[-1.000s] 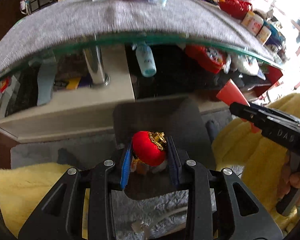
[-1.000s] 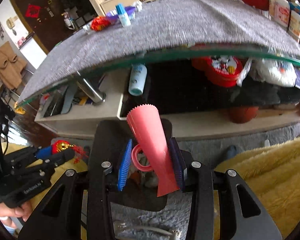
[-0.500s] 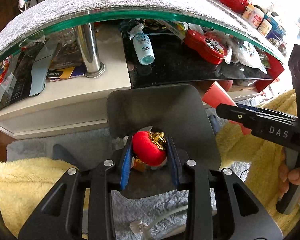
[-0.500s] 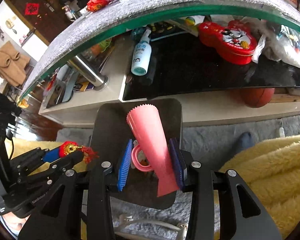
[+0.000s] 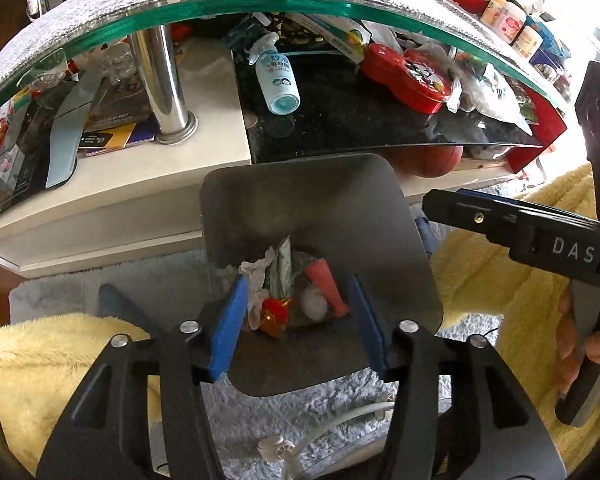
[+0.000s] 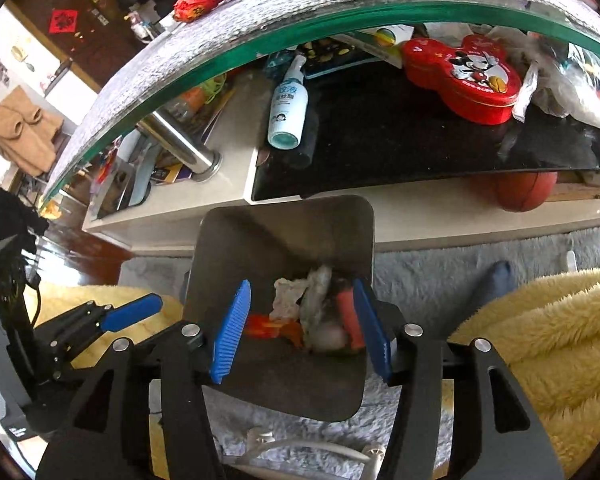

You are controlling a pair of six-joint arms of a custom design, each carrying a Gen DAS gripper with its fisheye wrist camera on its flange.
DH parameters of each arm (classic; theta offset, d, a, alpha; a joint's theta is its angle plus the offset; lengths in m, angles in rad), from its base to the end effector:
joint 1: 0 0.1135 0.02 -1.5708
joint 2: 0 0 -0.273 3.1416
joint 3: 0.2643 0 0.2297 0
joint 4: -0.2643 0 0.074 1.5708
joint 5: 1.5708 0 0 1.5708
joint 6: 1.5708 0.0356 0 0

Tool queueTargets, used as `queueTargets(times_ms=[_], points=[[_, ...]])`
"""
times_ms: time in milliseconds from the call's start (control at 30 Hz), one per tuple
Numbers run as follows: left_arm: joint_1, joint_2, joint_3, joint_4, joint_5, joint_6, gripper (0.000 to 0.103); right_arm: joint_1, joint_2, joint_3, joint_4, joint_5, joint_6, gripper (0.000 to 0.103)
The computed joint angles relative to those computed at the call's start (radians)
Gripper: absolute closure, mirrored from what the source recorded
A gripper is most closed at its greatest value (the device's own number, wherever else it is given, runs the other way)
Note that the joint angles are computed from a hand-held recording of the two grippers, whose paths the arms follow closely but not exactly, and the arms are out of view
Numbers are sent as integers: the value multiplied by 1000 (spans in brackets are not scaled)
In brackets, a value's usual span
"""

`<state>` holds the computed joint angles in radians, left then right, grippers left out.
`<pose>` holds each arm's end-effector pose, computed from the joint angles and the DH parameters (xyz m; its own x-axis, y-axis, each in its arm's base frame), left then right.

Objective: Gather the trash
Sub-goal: 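Grasp the red ornament with the left gripper while the right carries the pink horn to the bin, then grasp the red candy wrappers with the left gripper while the right grasps the blue-capped bottle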

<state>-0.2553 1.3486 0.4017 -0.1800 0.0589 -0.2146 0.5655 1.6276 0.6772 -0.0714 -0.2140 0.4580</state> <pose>0.1786 -0.0488 0.1360 -0.9127 0.0185 -0.4083 0.0841 0.9861 -0.1434 0.2239 0.1511 0.1477 -0.9189 -0.0714 -0.3880 -0.2351 0.8889 0.3932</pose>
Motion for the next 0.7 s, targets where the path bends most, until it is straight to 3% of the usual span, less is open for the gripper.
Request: queueTargets(times_ms=[100,233,300,367,700], points=[[8,-8,-2,-4,5,-1,40,-12,-10,-3,-6,-7,7,46],[17,-48,3,-29,-6,-5,21,-28,-49,1,-33,17,17,27],[21,-61,10,-42,-7,-6,12,-30,-67,26,-68,34,-2,23],[32,-79,23,-63,2,-1,9,-38,-80,49,-92,36,-21,17],[189,-157,221,-242,18,86,8,-108,-99,306,-234,39,-101,17]])
